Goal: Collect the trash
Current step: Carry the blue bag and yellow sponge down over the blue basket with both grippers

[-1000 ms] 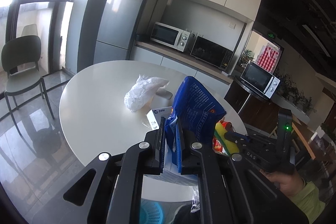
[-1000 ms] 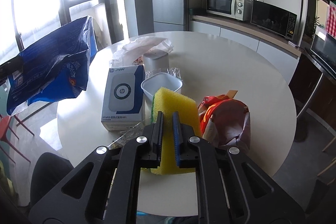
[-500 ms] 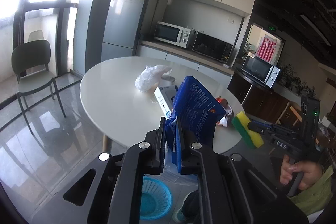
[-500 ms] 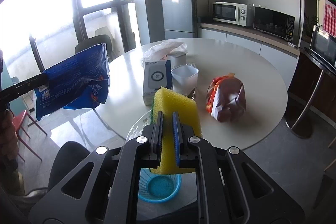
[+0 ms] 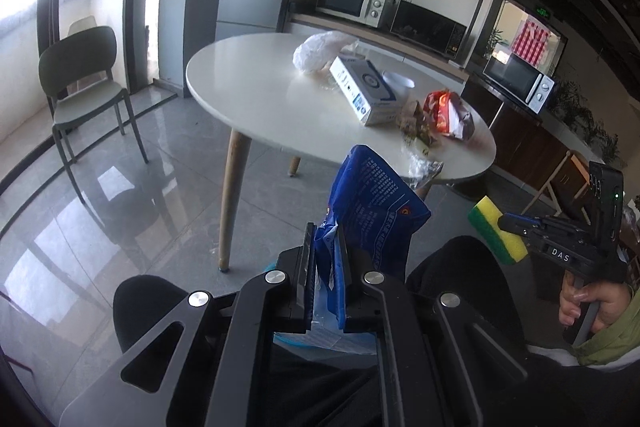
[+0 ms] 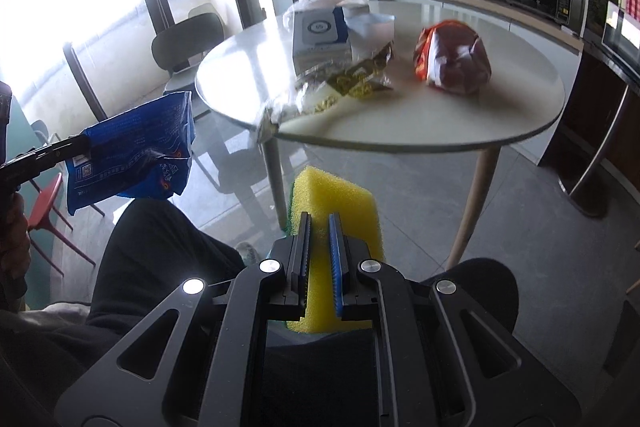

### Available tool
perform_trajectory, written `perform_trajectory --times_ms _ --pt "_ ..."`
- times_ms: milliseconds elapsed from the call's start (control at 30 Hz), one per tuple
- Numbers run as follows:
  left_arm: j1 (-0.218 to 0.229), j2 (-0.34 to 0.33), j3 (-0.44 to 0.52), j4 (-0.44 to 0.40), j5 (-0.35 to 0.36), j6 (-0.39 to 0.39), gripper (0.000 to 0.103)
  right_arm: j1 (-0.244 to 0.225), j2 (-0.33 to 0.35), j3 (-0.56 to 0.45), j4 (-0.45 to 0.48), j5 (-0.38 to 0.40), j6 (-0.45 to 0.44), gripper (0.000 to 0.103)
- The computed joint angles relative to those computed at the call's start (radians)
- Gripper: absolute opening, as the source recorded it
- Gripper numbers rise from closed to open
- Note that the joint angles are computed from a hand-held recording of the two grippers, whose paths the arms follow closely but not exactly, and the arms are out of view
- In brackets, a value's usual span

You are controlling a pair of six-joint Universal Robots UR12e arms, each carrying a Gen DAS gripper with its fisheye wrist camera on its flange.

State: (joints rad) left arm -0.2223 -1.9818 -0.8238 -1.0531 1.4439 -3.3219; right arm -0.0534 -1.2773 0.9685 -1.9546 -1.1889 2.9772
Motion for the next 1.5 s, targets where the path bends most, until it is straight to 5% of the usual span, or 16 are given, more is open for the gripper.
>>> perform_trajectory --times_ms 633,900,1100,1500 --pt "-0.014 -0.135 0.04 -0.226 0.027 -0.026 0.007 0.03 0.113 0.0 0.187 0.028 0.05 0.008" --pt "-0.034 -0.26 0.187 -0.325 0.07 -0.02 0.007 0.043 0.199 -0.067 0.281 0.036 0.111 0.009" --pt "-0.037 -0.372 0.364 -0.489 0.055 -0.027 0.007 0.052 0.278 -0.128 0.362 0.047 0.171 0.009" --pt "-0.036 -0.505 0.563 -0.684 0.08 -0.064 0.007 0.078 0.403 -0.246 0.458 0.021 0.224 0.009"
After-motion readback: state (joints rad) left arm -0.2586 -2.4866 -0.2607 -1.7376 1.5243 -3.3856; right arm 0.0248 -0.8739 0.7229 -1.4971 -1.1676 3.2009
